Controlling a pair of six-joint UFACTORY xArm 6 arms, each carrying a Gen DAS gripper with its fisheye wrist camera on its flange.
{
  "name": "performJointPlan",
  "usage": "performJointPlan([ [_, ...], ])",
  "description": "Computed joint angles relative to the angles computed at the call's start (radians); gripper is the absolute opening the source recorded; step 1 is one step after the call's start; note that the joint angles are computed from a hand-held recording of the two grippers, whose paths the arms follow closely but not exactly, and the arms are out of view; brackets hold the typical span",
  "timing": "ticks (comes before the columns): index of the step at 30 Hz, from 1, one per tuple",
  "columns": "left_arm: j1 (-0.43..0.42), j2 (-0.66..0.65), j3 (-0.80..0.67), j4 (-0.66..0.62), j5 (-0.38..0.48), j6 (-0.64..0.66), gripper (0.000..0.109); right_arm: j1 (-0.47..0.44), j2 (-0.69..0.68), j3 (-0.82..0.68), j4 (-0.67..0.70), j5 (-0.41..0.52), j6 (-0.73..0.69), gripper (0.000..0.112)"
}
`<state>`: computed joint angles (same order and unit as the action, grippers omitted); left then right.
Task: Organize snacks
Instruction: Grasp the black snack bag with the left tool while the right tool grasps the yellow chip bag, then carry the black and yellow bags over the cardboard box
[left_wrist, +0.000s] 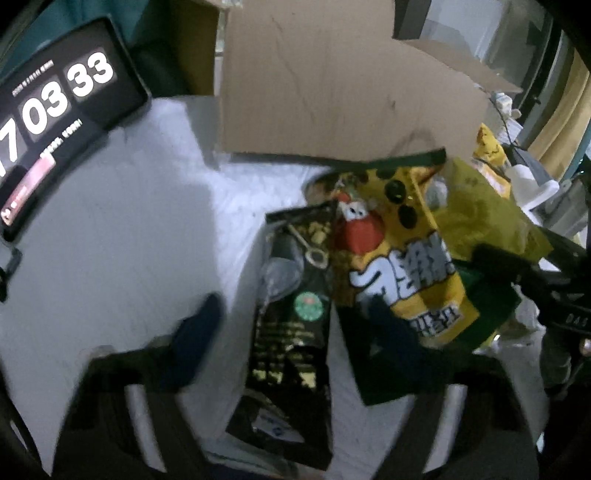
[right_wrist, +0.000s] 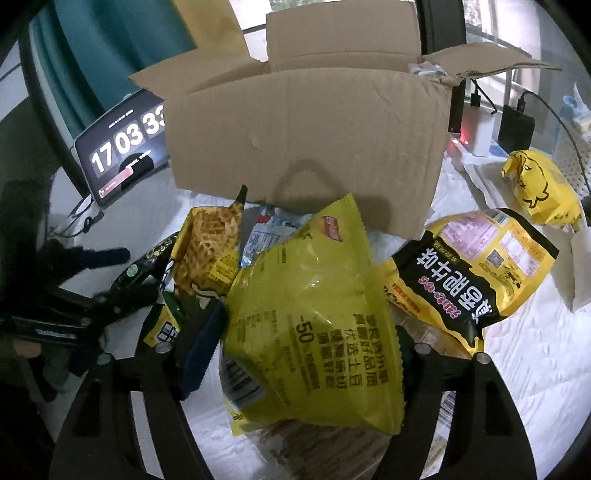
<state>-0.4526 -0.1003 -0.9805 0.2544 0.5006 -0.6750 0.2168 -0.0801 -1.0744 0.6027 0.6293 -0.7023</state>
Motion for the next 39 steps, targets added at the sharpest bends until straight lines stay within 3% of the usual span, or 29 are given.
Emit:
performJointPlan([
  [3,-0.001,0.0,-0.005,0.025,0.019,-0.004,0.04,0.005,-0.02,0.017,-0.003,-0.01,-0.018,0.06],
  [7,-0.005,-0.018,0.016,0.026,-0.005,0.013,0.033,0.016,-0.054,0.044,-0.012,-0.037,-0.02,0.056],
  [24,-0.038,-0.136,0.01,0.172,-0.011,-0.101,0.031,-0.047,-0.137,0.001,0.046,-0.048,-0.051,0.056],
  [39,0.01,-0.043,-0.193,0.211,-0.062,-0.035,0.031,-0.044,-0.013,-0.222,0.077,-0.074,-0.067,0.056],
])
